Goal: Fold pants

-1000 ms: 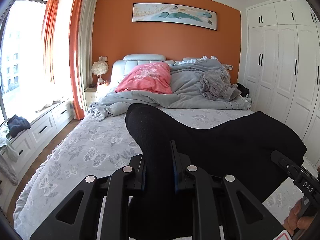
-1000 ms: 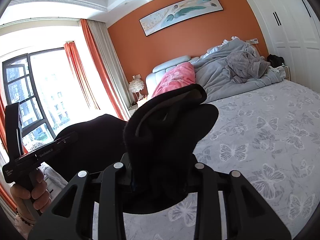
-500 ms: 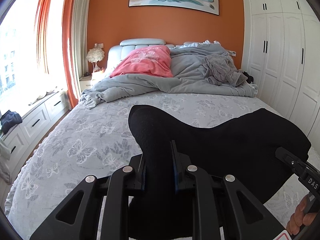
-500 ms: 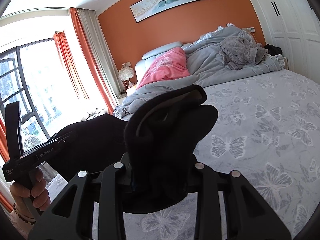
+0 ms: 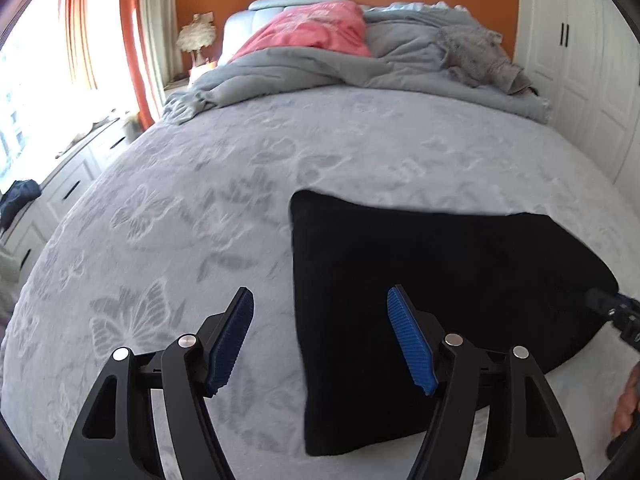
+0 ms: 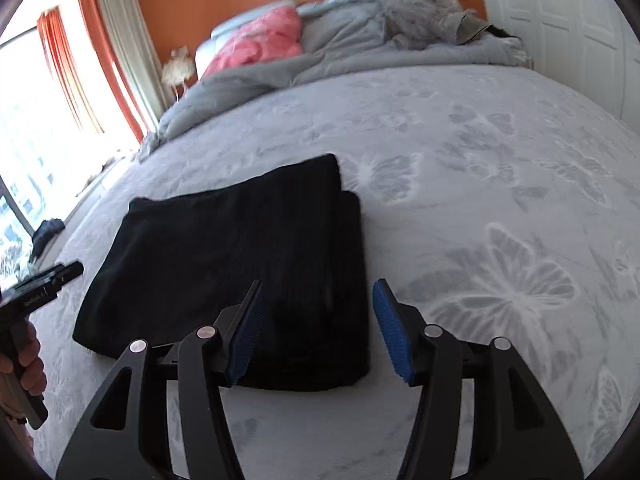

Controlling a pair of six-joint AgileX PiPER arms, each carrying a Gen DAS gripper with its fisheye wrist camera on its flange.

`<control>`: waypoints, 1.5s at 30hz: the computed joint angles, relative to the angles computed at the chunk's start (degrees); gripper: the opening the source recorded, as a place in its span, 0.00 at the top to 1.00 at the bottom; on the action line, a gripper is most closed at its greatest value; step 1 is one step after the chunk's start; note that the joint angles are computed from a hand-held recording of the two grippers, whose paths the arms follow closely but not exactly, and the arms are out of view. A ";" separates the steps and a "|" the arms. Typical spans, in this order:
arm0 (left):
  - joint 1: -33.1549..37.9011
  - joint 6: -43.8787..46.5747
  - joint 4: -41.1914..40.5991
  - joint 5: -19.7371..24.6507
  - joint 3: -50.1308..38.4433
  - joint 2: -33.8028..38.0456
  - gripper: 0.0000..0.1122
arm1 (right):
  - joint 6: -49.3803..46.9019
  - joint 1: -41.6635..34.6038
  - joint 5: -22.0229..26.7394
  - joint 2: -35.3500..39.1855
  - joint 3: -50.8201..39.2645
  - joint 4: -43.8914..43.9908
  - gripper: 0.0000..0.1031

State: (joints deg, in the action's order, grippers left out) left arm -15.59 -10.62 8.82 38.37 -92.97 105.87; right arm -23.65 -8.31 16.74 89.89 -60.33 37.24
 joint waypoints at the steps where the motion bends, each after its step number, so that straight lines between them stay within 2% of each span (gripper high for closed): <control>1: 0.84 -0.08 -0.20 -1.35 2.32 -1.37 0.41 | -3.53 -0.52 -0.61 -2.28 0.94 3.27 0.54; 2: 1.89 1.14 -2.68 -2.50 3.82 -2.76 0.41 | -6.08 -0.51 0.88 -3.10 -0.40 4.24 0.69; 3: 2.77 3.04 -6.07 -2.63 3.79 -3.65 0.41 | -6.49 0.29 2.28 -2.88 -2.83 2.93 0.74; 6: 2.07 3.20 -10.11 1.44 -3.20 -1.90 0.38 | -0.54 4.17 8.79 2.84 -14.28 -4.89 0.75; 8: 1.03 3.59 -12.38 7.06 -11.77 3.34 0.29 | 7.76 6.02 14.88 11.55 -24.42 -14.08 0.76; 9: 0.26 3.62 -12.25 10.65 -17.06 7.16 0.28 | 12.30 6.52 16.51 15.85 -27.88 -19.81 0.75; 10: -0.87 2.06 -9.96 13.81 -21.77 10.97 0.28 | 15.95 6.77 17.96 19.56 -29.98 -25.11 0.77; 12: -2.48 -1.79 -4.20 18.10 -27.88 16.93 0.29 | 18.74 6.47 15.83 20.11 -28.88 -28.85 0.77; 13: -2.76 -3.00 -2.30 19.78 -29.54 18.69 0.31 | 18.43 5.92 16.83 18.74 -28.38 -27.28 0.73; 14: -2.41 -3.30 -2.33 19.91 -29.02 18.78 0.31 | 20.10 5.71 17.33 16.83 -27.29 -28.00 0.60; 15: -1.67 -2.63 -3.75 18.09 -26.21 17.21 0.31 | 20.04 5.29 16.58 14.48 -25.09 -27.66 0.48; 16: -0.91 -2.07 -4.83 15.93 -22.90 15.10 0.29 | 18.73 4.74 15.38 12.00 -22.42 -26.52 0.22; 17: -0.42 -2.21 -4.81 14.49 -20.19 13.29 0.29 | 19.11 4.58 13.85 10.13 -20.00 -27.34 0.14; 18: -0.09 -2.23 -4.54 13.81 -18.09 11.89 0.29 | 19.99 4.53 13.39 9.05 -18.36 -28.60 0.14; 19: 0.24 -1.84 -4.76 13.74 -16.52 10.79 0.26 | 18.85 4.04 15.04 9.27 -18.19 -27.57 0.14; 22: 1.71 1.12 -9.20 14.07 -12.17 8.36 0.23 | 14.26 1.49 19.22 12.11 -18.45 -18.31 0.15; 24: 2.55 2.73 -12.89 15.22 -10.42 8.20 0.23 | 9.91 -0.19 20.67 14.26 -18.03 -9.49 0.29; 25: 2.75 2.03 -13.58 14.38 -8.94 7.99 0.23 | 8.33 -1.15 21.05 14.90 -17.47 -4.93 0.38; 26: 3.53 2.66 -16.00 13.06 -7.41 7.76 0.24 | 6.74 -1.70 21.13 14.76 -17.00 -1.95 0.62; 27: 5.03 5.51 -20.67 13.79 -7.88 8.44 0.31 | 5.13 -2.30 22.39 14.15 -17.32 0.35 0.65; 28: 6.31 8.63 -26.16 16.80 -10.30 10.04 0.66 | 5.37 -2.34 23.16 12.70 -17.55 0.36 0.69; 29: 7.74 9.64 -29.35 19.25 -11.74 10.37 0.86 | 4.64 -2.57 24.38 11.02 -17.57 1.04 0.70; 31: 8.95 11.19 -31.52 21.00 -12.47 7.66 0.86 | 0.78 -3.90 27.23 7.26 -16.44 4.75 0.70; 33: 9.88 13.73 -33.47 23.45 -12.24 4.92 0.86 | 0.21 -3.60 25.86 4.67 -14.00 2.05 0.64; 34: 9.55 13.54 -32.13 24.28 -11.87 4.27 0.84 | 2.06 -2.55 24.76 5.40 -13.57 -2.74 0.56; 35: 8.51 12.46 -29.35 24.33 -11.17 4.08 0.78 | 3.19 -2.38 24.17 7.06 -13.00 -5.24 0.53; 36: 6.77 10.97 -25.00 23.44 -10.09 4.21 0.77 | 3.90 -3.12 22.82 7.87 -11.17 -5.44 0.52; 38: 3.65 7.74 -17.43 21.85 -7.13 3.80 0.74 | 5.17 -4.52 21.78 4.59 -8.29 -2.84 0.57; 39: 2.63 6.56 -15.15 19.33 -4.16 1.44 0.74 | 5.90 -3.74 20.23 2.31 -7.49 -4.62 0.58; 40: 1.63 5.26 -12.94 16.46 -1.35 -1.44 0.74 | 8.01 -1.80 17.26 -0.62 -6.44 -8.68 0.69; 41: 1.11 5.11 -11.51 13.62 1.32 -4.22 0.68 | 11.39 0.65 14.66 -2.96 -5.93 -13.78 0.77; 42: -0.19 3.50 -8.86 11.51 2.58 -5.94 0.62 | 13.01 2.38 13.58 -3.96 -6.10 -16.58 0.77; 43: -1.56 1.46 -6.15 9.61 3.58 -6.99 0.58 | 13.06 3.56 13.62 -3.74 -6.94 -17.09 0.79; 44: -2.89 0.04 -3.47 8.40 3.86 -7.05 0.58 | 14.45 4.68 14.16 -2.27 -8.16 -19.03 0.86; 45: -4.34 -1.42 -0.46 7.86 3.82 -6.50 0.58 | 17.52 5.70 14.92 0.14 -9.22 -23.27 0.89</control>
State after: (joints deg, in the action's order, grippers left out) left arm -19.94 -12.04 8.36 46.23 -89.15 99.37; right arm -6.13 -2.61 31.66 90.03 -69.55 13.98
